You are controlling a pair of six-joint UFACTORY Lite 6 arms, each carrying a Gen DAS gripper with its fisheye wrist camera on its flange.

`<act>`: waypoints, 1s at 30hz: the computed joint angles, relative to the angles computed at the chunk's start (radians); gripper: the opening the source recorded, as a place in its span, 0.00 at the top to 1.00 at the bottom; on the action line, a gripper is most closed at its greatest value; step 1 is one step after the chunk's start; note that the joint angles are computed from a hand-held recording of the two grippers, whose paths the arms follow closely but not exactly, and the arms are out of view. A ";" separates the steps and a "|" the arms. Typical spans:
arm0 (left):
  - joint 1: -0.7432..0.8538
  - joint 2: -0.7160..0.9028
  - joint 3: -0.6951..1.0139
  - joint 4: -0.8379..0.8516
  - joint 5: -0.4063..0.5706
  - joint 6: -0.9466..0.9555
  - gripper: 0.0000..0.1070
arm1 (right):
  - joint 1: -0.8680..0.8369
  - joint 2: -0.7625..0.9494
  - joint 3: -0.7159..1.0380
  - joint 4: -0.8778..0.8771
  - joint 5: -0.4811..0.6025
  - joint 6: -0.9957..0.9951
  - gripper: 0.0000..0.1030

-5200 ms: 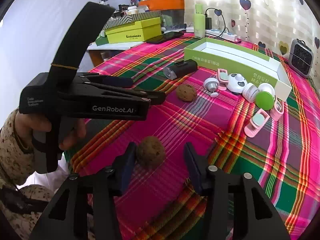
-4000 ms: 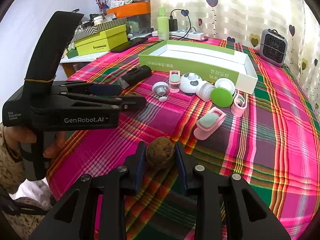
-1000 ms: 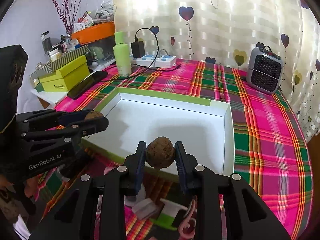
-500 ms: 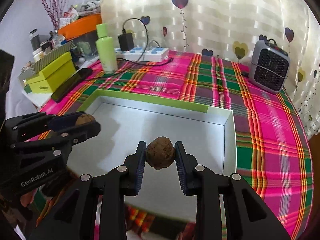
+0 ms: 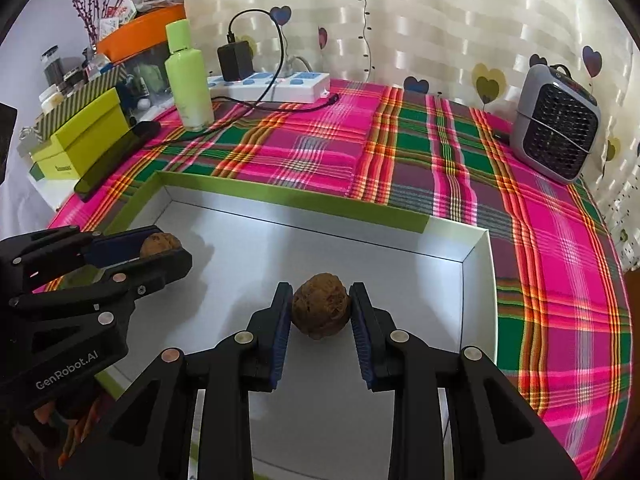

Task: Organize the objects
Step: 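Carry both held walnuts over the white box lid with green rim, then open both grippers to drop the walnuts inside the white lid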

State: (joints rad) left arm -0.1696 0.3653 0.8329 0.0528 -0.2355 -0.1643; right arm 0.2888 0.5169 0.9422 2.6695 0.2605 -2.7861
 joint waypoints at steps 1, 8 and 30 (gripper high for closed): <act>0.000 0.005 0.004 -0.010 0.002 0.008 0.73 | 0.002 0.007 0.007 0.012 -0.003 -0.012 0.71; -0.001 0.024 0.024 0.006 0.013 -0.003 0.73 | 0.003 0.020 0.021 -0.002 -0.010 0.000 0.71; -0.003 -0.004 -0.007 -0.012 0.010 0.009 0.62 | 0.004 -0.006 -0.014 0.124 0.004 -0.088 0.53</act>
